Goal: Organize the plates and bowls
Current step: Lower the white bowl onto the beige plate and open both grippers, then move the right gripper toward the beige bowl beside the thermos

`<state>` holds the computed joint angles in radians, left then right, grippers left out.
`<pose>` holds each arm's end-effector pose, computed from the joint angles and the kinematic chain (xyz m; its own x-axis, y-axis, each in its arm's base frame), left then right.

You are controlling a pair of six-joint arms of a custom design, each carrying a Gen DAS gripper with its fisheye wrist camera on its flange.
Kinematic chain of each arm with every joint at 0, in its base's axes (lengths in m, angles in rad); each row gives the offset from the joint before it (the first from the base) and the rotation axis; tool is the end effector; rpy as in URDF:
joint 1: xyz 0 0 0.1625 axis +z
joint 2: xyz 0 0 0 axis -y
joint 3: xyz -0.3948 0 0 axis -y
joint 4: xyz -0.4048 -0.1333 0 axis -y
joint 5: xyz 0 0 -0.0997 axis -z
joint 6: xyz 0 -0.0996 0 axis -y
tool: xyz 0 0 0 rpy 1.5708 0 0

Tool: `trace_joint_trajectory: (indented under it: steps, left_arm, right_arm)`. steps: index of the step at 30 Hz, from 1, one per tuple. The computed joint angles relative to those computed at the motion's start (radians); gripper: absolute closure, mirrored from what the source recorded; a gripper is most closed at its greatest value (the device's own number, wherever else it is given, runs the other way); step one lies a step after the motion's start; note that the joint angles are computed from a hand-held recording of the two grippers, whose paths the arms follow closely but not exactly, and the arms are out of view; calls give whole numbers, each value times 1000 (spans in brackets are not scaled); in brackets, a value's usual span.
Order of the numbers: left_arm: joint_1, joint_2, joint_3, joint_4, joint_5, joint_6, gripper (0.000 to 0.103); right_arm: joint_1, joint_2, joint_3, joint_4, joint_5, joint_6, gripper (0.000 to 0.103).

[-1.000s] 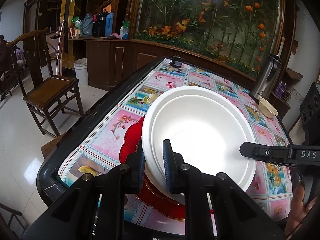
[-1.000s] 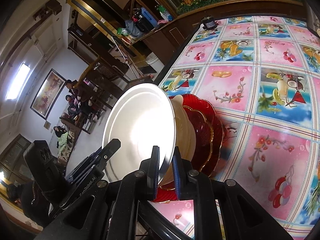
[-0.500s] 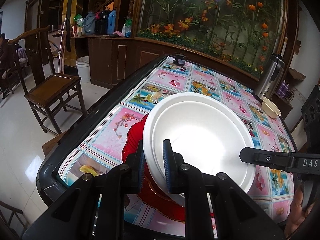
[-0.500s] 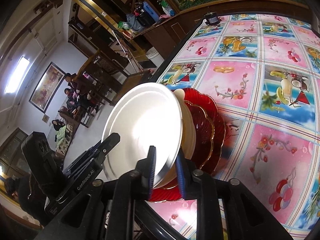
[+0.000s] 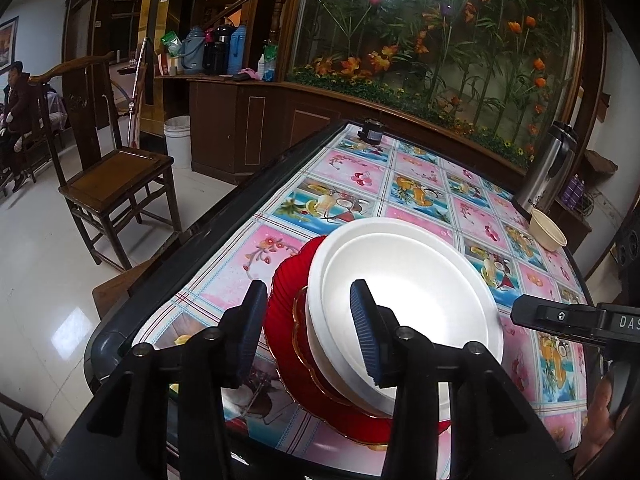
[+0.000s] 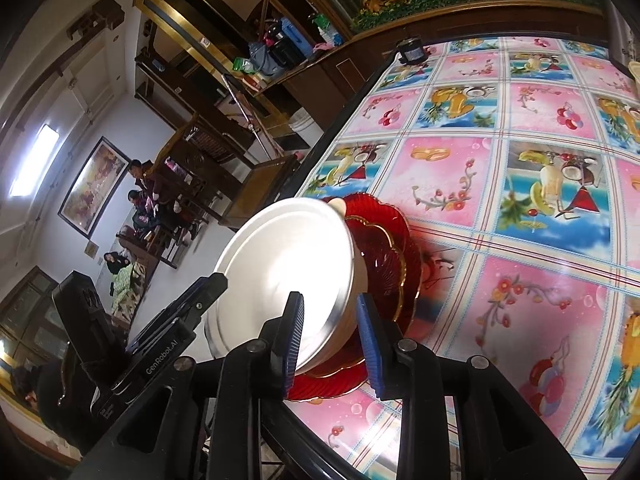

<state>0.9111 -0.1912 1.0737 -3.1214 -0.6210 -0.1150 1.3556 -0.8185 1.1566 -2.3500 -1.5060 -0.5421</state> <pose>-0.2958 -0.7310 -0.0588 -0.8187 -0.1124 -0.5631 0.3897 0.6114 -0.6887 -0.0309 -0.7960 0.2692 -0.9398 -0.2964 0.1701 -0.3406 0.8528 -0.3959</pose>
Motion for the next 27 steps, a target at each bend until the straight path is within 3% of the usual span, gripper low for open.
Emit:
trace_joint_trajectory:
  steps: [9, 14, 18, 27]
  left_arm:
    - [-29, 34, -37, -38, 39, 72, 62]
    - [-59, 92, -111, -61, 71, 174, 62]
    - [-84, 154, -196, -54, 70, 267, 52]
    - [-123, 326, -469, 157, 2, 353, 52]
  right_arm:
    - [-18, -24, 15, -35, 21, 13, 72]
    - [-35, -38, 22, -52, 33, 26, 71]
    - [-55, -48, 21, -68, 45, 36, 70]
    - [-115, -68, 1, -97, 64, 79, 70]
